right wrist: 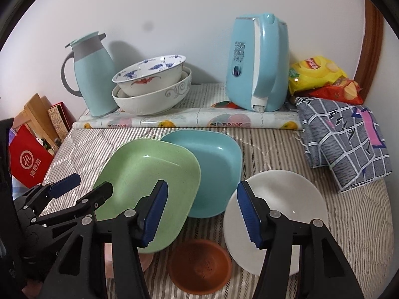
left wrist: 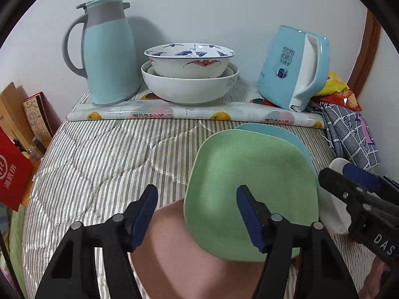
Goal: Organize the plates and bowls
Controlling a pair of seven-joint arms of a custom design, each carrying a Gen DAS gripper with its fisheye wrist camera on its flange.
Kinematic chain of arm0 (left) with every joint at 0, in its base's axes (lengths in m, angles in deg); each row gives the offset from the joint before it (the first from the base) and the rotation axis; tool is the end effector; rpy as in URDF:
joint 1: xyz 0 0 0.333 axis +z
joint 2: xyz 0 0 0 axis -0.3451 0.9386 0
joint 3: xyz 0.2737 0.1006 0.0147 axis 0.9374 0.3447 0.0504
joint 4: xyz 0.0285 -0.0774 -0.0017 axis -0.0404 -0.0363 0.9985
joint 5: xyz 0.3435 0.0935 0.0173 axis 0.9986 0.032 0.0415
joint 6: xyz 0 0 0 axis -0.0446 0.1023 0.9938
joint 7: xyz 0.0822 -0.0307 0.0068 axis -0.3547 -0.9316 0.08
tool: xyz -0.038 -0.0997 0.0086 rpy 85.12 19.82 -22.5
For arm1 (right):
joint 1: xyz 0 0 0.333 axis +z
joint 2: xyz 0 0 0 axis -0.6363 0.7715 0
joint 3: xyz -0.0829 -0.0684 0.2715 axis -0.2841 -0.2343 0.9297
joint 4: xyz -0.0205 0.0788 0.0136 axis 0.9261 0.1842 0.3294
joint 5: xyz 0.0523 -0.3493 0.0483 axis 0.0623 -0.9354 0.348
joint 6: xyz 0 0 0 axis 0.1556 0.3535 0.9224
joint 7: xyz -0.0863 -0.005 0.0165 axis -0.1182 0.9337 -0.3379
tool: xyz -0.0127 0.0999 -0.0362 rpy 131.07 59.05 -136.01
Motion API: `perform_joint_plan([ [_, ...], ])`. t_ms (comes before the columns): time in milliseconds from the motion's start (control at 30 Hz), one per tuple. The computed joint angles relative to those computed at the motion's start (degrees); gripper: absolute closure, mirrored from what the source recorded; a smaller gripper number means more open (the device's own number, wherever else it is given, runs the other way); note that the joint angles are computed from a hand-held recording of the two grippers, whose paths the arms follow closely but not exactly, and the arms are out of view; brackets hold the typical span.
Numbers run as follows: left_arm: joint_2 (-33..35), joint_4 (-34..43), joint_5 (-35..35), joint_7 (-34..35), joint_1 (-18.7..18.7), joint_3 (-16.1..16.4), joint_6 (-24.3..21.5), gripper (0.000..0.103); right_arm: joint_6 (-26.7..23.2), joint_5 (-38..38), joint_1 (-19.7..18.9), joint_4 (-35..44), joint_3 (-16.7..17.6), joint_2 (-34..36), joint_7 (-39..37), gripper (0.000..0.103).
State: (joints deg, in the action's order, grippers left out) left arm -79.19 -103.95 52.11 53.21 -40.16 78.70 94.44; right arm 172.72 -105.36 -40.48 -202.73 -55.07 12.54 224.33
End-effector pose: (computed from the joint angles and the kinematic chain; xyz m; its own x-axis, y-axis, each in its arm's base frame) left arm 0.4696 -0.3103 0.3965 -0.1385 -0.9891 0.0491 -0.7843 0.0793 -0.6153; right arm 0.4457 0.1171 0.4024 -0.0496 -0.9965 -0.0680 -0.7419 0.0824 -0.6654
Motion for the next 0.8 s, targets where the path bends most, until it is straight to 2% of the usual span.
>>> perform_joint_plan([
  [300, 4.5, 3.0, -4.6, 4.7, -0.4, 1.2, 1.6, 0.057, -1.8, 1.5, 3.3, 2.9, -2.5, 4.1, -2.4, 0.054],
  [433, 5.6, 3.4, -6.5, 6.4, -1.0, 1.8, 2.2, 0.068, -3.2, 2.9, 5.3, 4.1, -3.9, 5.8, -4.3, 0.061],
  [500, 6.1, 3.8, -7.0, 6.9, -1.4, 2.1, 1.7, 0.072, -3.8, 2.9, 6.1, 4.6, -4.5, 6.3, -4.5, 0.067],
  [567, 6.2, 3.7, -7.8, 7.6, -1.5, 2.2, 2.1, 0.080, -4.0, 4.3, 6.9, 4.9, -5.2, 6.9, -5.8, 0.073],
  [667, 6.1, 3.5, -7.9, 7.8, -1.9, 2.7, 2.6, 0.085, -3.9, 6.1, 7.9, 5.0, -5.9, 7.5, -7.3, 0.083],
  [733, 5.9, 3.2, -8.4, 8.2, -1.8, 2.7, 2.9, 0.087, -3.9, 5.8, 8.3, 5.2, -6.2, 7.9, -7.0, 0.089],
  [800, 5.6, 2.9, -8.4, 8.1, -1.9, 3.0, 3.3, 0.089, -4.2, 1.6, 8.4, 5.7, -6.5, 8.1, -3.0, 0.092],
])
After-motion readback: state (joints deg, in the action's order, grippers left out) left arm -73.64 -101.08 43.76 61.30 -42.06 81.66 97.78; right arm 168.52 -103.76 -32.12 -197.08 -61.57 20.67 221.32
